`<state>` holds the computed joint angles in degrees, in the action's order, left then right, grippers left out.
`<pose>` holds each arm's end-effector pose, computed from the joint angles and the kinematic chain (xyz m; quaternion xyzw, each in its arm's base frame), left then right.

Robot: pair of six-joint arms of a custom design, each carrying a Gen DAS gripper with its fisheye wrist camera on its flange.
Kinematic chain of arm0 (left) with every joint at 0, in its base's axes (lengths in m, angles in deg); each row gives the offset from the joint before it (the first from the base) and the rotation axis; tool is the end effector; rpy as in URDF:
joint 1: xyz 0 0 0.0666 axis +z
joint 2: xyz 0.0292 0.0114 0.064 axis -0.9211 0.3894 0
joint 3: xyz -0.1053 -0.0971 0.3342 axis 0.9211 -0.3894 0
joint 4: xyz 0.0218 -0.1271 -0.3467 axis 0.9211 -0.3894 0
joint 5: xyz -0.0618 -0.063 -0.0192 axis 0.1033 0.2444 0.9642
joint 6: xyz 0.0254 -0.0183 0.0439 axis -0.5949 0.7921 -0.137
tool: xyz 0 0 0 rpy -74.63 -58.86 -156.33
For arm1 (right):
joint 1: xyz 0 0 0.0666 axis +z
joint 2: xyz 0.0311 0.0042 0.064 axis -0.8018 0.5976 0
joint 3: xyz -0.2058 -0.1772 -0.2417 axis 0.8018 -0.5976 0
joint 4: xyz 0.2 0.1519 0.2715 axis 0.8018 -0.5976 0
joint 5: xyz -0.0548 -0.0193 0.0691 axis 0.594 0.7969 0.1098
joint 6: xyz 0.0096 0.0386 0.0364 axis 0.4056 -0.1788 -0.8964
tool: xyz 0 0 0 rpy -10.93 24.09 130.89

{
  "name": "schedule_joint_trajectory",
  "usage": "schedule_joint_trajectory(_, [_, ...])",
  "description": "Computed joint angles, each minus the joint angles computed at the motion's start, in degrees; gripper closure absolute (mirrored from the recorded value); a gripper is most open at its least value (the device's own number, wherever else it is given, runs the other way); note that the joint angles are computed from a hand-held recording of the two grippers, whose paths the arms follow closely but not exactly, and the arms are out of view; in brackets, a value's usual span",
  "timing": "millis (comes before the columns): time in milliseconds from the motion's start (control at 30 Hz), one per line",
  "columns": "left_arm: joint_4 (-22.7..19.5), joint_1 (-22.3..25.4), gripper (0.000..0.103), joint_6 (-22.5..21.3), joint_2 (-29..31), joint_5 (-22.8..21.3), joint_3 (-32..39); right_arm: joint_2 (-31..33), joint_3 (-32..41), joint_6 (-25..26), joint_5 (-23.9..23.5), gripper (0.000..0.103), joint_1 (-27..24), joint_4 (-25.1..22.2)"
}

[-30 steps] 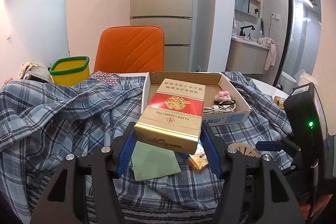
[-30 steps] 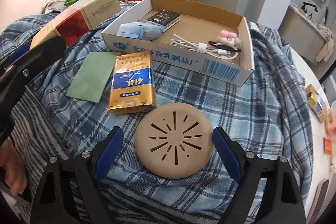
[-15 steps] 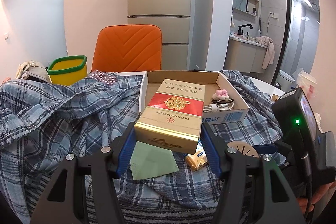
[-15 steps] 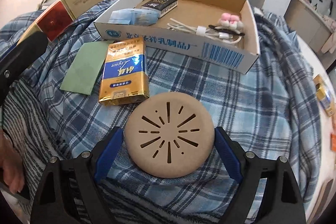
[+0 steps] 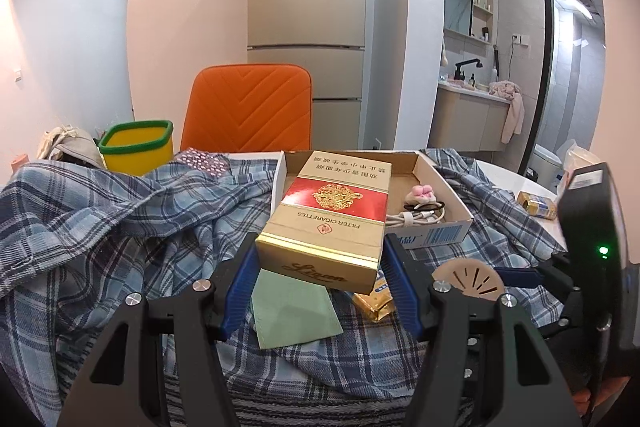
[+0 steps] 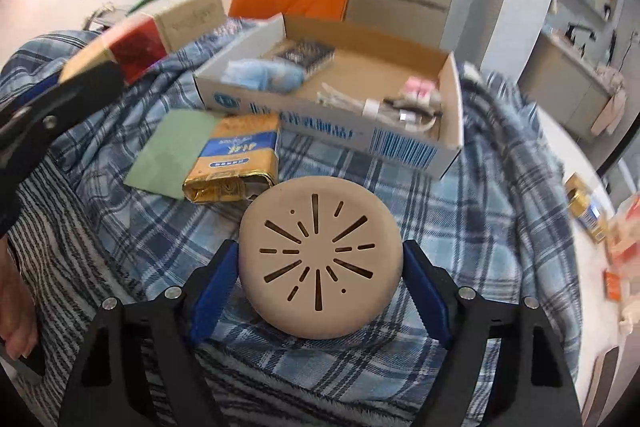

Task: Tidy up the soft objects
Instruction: 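Lift the cigarette pack and vented disc with both grippers toward the box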

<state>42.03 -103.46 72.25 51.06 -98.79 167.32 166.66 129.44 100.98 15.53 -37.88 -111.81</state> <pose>0.5282 -0.3613 0.4368 -0.0957 0.8499 0.0319 0.5173 0.6217 0.1774 0.4103 -0.3109 0.8917 0.0714 0.3211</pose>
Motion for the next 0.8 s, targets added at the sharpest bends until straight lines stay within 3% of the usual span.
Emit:
schedule_joint_trajectory(467, [3.53, -1.66, 0.044, -2.17, -1.95, -7.67, -2.50, -7.60, -10.54, -4.02, -5.66, 0.021, -1.19, 14.40])
schedule_joint_trajectory(800, [5.59, -1.19, 0.044, -4.97, -2.64, -10.27, -0.53, -7.82, -7.61, -7.45, -4.75, 0.021, -2.12, 17.98])
